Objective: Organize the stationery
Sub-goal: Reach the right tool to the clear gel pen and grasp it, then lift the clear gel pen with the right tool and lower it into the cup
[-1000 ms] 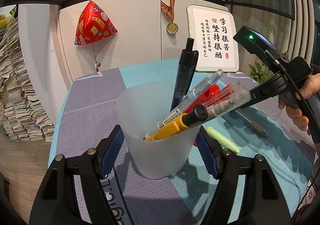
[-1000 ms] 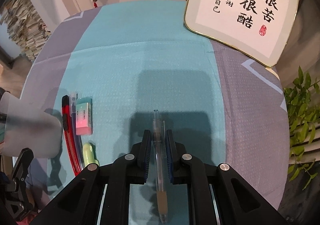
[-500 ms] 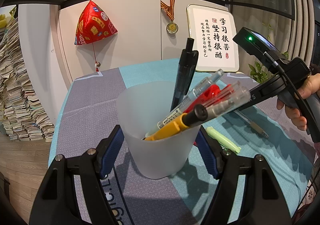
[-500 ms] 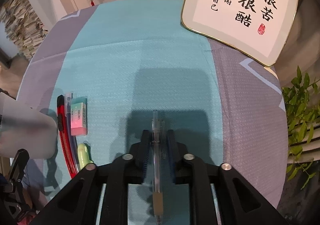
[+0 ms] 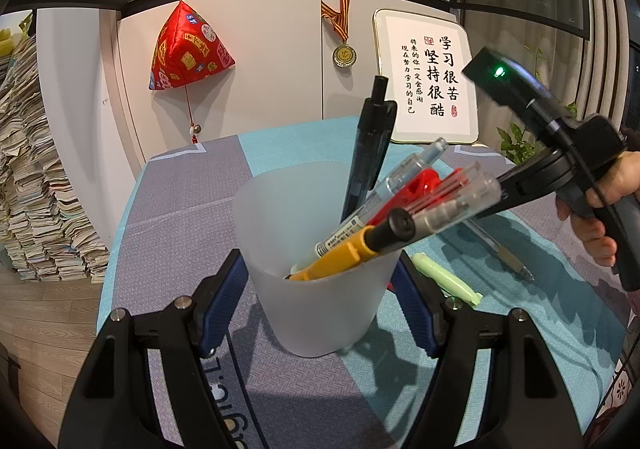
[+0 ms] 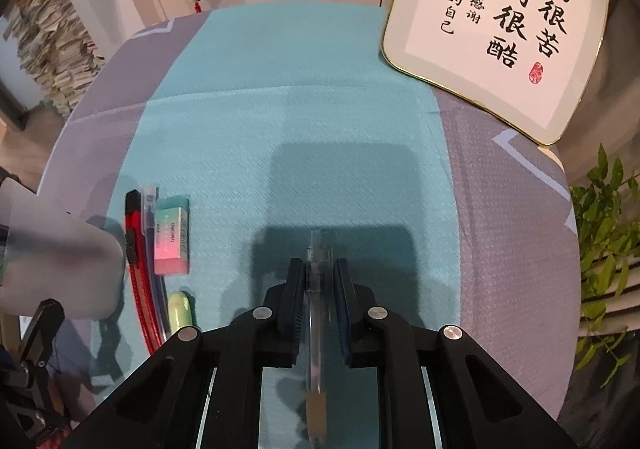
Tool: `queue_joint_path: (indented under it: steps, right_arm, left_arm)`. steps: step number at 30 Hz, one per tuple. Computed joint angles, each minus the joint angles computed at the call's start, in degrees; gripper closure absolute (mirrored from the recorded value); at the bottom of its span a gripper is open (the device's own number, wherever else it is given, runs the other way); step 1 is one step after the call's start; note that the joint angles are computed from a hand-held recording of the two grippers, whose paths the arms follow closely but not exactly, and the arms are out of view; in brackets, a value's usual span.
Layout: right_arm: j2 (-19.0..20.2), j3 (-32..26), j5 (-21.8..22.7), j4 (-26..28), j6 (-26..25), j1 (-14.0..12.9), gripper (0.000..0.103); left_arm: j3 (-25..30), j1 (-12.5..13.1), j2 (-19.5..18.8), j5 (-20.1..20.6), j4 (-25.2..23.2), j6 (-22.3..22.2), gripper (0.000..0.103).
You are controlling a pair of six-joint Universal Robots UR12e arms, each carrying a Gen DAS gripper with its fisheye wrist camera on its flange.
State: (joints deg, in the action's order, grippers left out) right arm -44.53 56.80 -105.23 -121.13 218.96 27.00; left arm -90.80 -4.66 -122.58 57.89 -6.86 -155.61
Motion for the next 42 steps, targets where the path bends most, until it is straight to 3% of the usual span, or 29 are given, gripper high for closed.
queue_joint_path:
  steps: [17,25,33,42]
  right_arm:
    - [-4.50,3.62,-9.59,-12.80,-2.98,3.80,0.088]
    - [-3.48,-0.60,-14.15,-21.16,-9.24,5.62,0.088]
    - [0.82,-9.20,-13.40,-24.32,-16.77,6.70,0.088]
    - [5.00,-15.77,-8.38,-18.95,-19.78,7.06,0.088]
  left_arm:
    - [0.06,0.01,-0.06,-0.12,-0.10,-0.10,0.031]
    - [0.08,-0.01,-0.08,-0.07,-0.09,-0.09,0.032]
    - [0.08,0.00,-0.08,-0.09,-0.09,-0.10,0.032]
    - [0.08,0.00,-0.09,-0.07,-0.07,-0.02,0.032]
